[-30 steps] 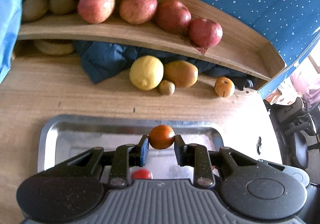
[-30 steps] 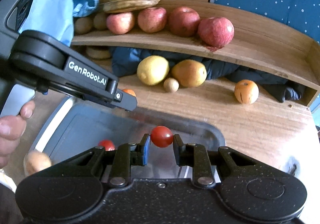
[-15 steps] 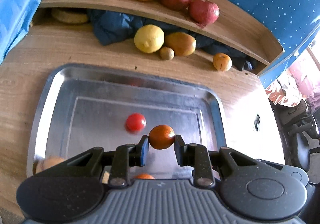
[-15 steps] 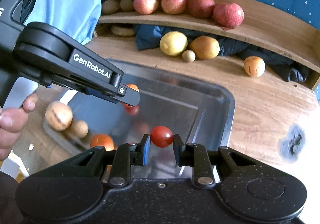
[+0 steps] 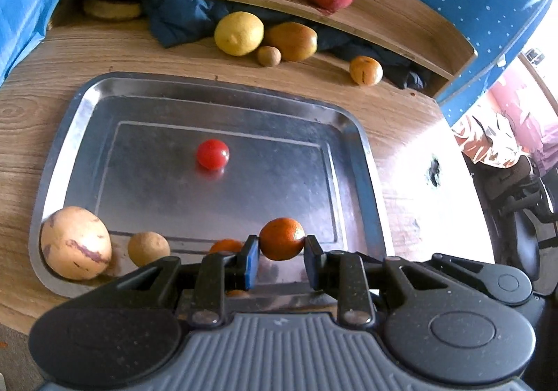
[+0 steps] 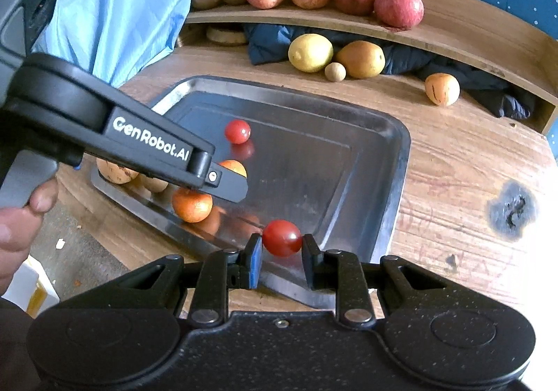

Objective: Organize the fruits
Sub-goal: 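Carry both fruits onto the steel tray and open both tools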

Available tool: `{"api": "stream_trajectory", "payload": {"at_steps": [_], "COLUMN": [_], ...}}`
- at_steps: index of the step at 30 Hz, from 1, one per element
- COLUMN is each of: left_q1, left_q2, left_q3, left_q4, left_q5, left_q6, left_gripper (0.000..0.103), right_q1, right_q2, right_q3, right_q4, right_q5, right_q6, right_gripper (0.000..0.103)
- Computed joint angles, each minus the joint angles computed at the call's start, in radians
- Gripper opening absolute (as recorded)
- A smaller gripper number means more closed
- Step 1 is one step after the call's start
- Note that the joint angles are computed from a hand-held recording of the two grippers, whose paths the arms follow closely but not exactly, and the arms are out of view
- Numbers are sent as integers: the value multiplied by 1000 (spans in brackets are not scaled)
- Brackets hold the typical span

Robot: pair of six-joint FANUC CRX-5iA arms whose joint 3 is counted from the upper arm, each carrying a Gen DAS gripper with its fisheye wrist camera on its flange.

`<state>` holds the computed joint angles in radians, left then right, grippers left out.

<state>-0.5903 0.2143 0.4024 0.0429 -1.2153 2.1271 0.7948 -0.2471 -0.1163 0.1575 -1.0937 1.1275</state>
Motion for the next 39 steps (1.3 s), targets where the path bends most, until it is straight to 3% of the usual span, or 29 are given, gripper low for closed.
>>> {"api": "stream_trajectory", "payload": {"at_steps": [23,25,32,39], "left_q1": [-18,-19,-28,-38], "left_q2": [44,43,22,-1], "left_q3": [48,49,51,66], "left_q4": [5,6,-7,-54], "left_q5": [-56,-58,-56,-54], "left_q6": [-19,-25,-44,-35], "left_gripper": [32,36,74,88], "right_q1": [2,5,18,24], "right_q2": [-16,-20,-41,-65], "right_q3": [-11,-15,-32,-36], "right_q4": [20,24,54,75], "right_q5": [-13,-13,-4,-10], "right_q6": [-31,-39,-79,-112], "right_gripper": [27,28,33,50]}}
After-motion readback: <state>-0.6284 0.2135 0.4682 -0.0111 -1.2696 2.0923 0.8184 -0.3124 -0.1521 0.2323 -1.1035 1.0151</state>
